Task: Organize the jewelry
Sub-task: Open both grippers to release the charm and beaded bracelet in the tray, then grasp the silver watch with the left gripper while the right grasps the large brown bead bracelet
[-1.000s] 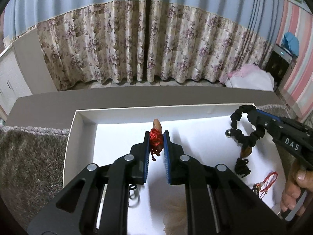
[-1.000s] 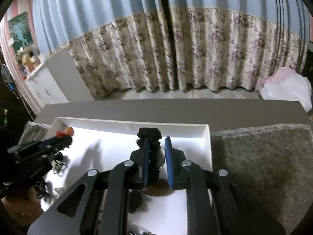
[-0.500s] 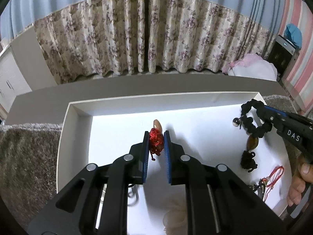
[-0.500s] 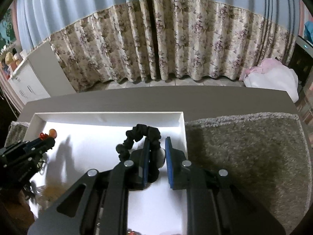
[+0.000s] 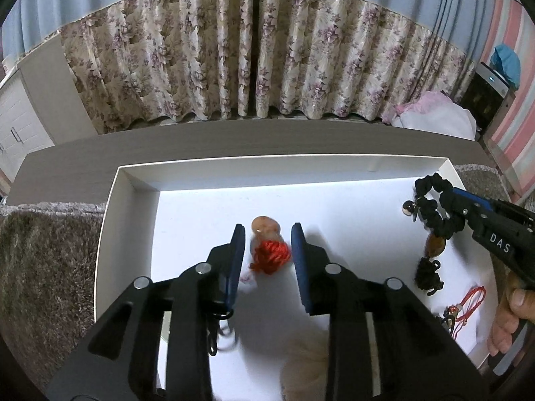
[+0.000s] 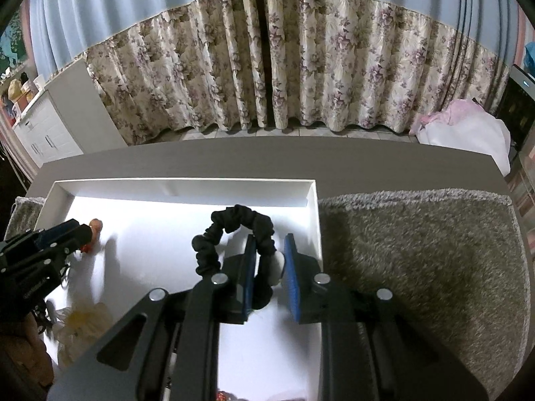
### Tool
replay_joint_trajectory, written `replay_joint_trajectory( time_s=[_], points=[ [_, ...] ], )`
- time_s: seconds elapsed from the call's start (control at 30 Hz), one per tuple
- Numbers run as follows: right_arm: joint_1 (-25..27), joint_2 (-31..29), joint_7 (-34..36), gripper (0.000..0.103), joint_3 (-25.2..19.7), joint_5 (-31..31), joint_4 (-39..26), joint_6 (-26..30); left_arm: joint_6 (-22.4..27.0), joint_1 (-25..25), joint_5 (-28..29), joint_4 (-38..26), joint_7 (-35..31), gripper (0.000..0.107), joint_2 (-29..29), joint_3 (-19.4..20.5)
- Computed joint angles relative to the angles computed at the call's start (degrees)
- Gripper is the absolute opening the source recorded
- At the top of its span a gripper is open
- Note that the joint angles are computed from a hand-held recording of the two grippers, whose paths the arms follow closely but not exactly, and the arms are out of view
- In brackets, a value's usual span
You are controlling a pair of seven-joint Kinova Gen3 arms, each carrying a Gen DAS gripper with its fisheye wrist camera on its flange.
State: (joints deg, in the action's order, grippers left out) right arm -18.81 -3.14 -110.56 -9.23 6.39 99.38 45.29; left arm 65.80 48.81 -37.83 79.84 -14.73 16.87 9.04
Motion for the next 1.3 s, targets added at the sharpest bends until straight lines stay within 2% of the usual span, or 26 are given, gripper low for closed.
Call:
replay_joint_trajectory(
  time_s=[0.1,0.13,0.17,0.23,0.33,0.4,0.5,0.6,0.67,0.73,0.77,0.93,1.0,1.07,1.17,1.2,1.3],
  points=[
    [-0.1,0.2,-0.1,0.019,-0.1,0.2,-0.2,0.2,0.1,0.1,0.1,-0.1,0.3,0.031,0.1,-0.2],
    [-0.2,0.2,-0.3,0.019,-0.1,0.3,-0.2,0.3,0.0,0.4,0.2,0.0,0.4,0.038,0.0,-0.6],
    [-0.2,0.1,-0.2,0.018,0.0,0.2,-0.1,0.2,0.0,0.5,0.2,0.1,0.6,0.041,-0.1,-0.7],
    [-0.3,0.2,-1.4,0.022,-0.4,1.3,-0.3,0.5,0.0,0.8,0.2,0.1,0.8,0.041,0.0,-1.0],
    [-0.5,0.1,-1.2,0.023,-0.4,1.8,-0.2,0.4,0.1,0.3,0.0,0.0,0.6,0.045,0.1,-0.3],
    [-0.4,-0.3,-2.8,0.029,-0.6,2.9,0.1,-0.1,0.0,0.6,0.1,0.2,0.9,0.046,-0.1,-0.8],
    [0.4,-2.2,-2.6,0.029,0.1,2.2,0.6,-1.8,-0.8,0.3,-0.6,0.9,1.6,0.047,-0.6,-0.1],
    [1.3,-4.5,-2.0,0.029,0.4,1.4,0.4,-2.6,-3.9,-1.5,0.2,3.1,2.1,0.049,-3.5,1.3],
    [1.7,-6.3,0.2,0.030,1.1,-0.6,0.3,-3.2,-3.5,0.0,-2.6,3.4,3.8,0.056,-5.6,1.1],
    [1.9,-8.1,2.7,0.033,2.1,-3.5,0.4,-4.2,-0.3,0.9,-6.2,2.7,5.7,0.061,-6.4,2.6],
    [1.8,-9.1,4.5,0.039,3.0,-5.5,0.5,-4.7,0.3,0.1,-8.2,3.0,7.2,0.061,-7.6,4.6],
    [2.6,-13.2,8.3,0.041,2.8,-8.7,1.2,-3.1,8.0,-6.8,-13.7,1.1,9.8,0.061,-8.9,17.8],
    [3.4,-16.8,8.9,0.041,2.1,-8.6,3.4,-4.1,12.3,-8.0,-16.0,1.2,12.2,0.061,-9.6,23.1],
    [5.0,-20.9,8.4,0.041,0.7,-7.6,6.0,-3.6,17.0,-5.8,-18.3,0.8,13.1,0.061,-9.6,25.1],
    [5.2,-27.2,8.7,0.043,2.3,-9.7,10.1,-1.2,23.9,1.9,-18.3,3.8,15.5,0.061,-12.0,22.7],
    [5.3,-29.0,8.7,0.047,2.7,-10.4,11.3,-0.3,26.3,4.6,-17.6,5.5,17.2,0.061,-13.4,22.3],
    [6.6,-35.7,8.8,0.048,2.6,-11.1,15.5,3.3,33.3,12.5,-15.4,10.1,24.1,0.062,-16.3,22.1]
  ],
)
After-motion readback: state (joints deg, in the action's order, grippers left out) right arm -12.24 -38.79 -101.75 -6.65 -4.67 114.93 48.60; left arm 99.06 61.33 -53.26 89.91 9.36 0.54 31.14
